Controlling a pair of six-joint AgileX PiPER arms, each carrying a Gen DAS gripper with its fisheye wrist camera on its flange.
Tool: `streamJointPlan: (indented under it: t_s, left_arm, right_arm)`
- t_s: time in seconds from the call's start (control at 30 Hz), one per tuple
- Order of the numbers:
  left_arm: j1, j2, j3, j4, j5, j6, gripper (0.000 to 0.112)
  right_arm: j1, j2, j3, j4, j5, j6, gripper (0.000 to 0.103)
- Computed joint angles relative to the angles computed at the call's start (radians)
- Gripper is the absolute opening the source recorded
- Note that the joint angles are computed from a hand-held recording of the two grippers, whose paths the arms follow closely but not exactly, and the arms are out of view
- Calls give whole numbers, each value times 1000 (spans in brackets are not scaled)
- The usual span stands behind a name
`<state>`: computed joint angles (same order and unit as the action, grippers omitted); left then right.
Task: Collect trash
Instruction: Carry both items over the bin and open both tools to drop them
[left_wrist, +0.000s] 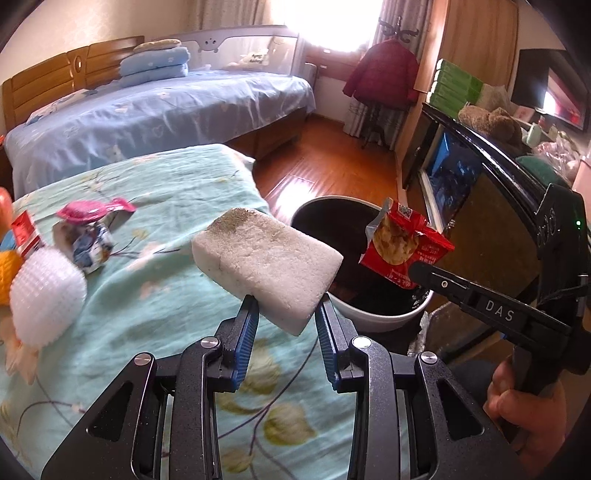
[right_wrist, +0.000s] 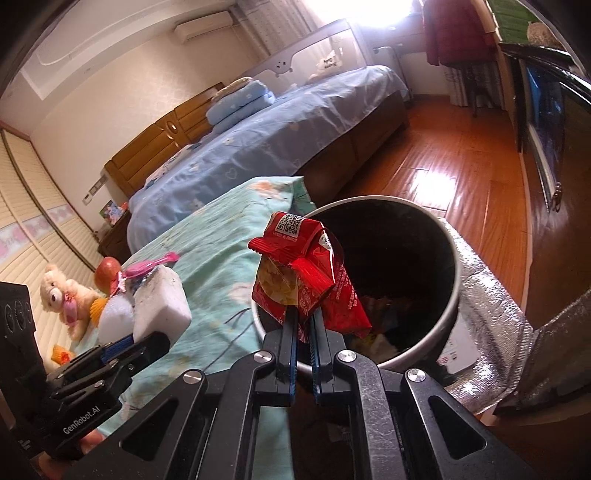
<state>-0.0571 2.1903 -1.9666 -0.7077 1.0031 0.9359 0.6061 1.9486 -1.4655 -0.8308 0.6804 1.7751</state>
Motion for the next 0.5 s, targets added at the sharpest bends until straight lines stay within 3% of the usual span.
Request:
streamJointPlan:
  t_s: [0.5]
  left_arm:
    - [-79,90,-158,85,41,-85,31]
  right_arm:
    - [-58,-29,55,10,-6,-9,6]
